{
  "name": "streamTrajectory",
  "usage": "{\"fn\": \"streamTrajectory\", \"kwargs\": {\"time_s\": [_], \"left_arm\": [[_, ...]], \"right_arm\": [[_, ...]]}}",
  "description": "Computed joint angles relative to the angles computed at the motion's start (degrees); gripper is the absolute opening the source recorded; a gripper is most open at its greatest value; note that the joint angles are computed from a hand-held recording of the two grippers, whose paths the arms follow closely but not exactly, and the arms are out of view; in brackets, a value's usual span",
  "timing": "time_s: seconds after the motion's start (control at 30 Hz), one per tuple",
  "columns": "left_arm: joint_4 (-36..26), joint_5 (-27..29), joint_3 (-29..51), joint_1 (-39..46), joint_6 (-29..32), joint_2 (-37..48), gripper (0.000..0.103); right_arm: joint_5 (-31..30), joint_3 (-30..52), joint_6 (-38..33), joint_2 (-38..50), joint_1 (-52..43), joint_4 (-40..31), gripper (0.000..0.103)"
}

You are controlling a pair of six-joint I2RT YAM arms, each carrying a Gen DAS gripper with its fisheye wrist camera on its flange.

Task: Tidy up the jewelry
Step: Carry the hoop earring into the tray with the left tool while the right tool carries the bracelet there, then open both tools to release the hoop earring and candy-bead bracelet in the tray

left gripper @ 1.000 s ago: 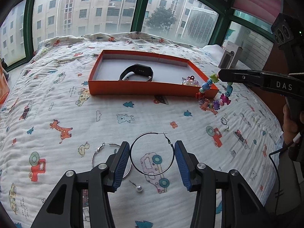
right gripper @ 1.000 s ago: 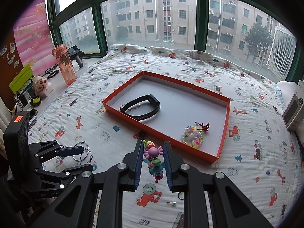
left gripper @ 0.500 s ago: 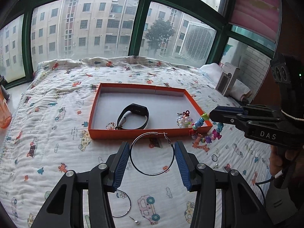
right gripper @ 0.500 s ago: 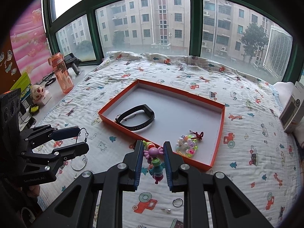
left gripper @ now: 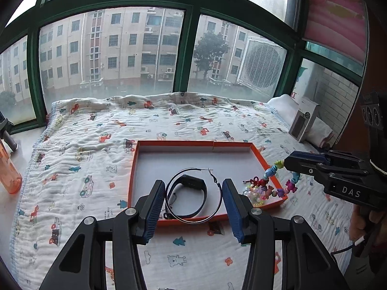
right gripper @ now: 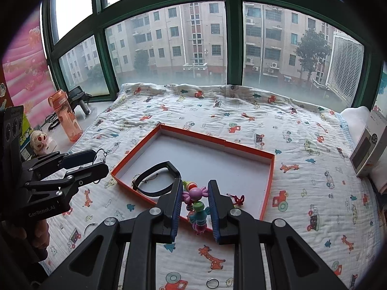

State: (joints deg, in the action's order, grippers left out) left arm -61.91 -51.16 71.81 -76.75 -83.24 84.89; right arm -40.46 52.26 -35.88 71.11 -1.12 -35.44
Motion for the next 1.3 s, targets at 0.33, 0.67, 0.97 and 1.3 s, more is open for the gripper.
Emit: {"fn": "streamTrajectory", "kwargs": {"time_s": [0.33,0.67,0.97,1.3], "left_arm": [[15.63,7.16,-5.6,16.39,19.93,-3.53,0.052],[30.37,19.75,-11.49,32.13,33.11,1.67,0.052],[36.34,27.19,-13.24,39.11,36.7,9.09,0.053],[37.63,28.98,-14.04,39.8,36.39,11.05,0.056]], "right_arm": [[5.52,5.16,7.01,11.11,4.68,7.95,0.024],[9.8,9.32,11.25,22.77,8.49,11.01,0.024],[12.45,11.02,11.83,28.17,9.62,11.9,0.024],[13.75,12.29,11.75,29.72,9.83,10.73,0.032]]}}
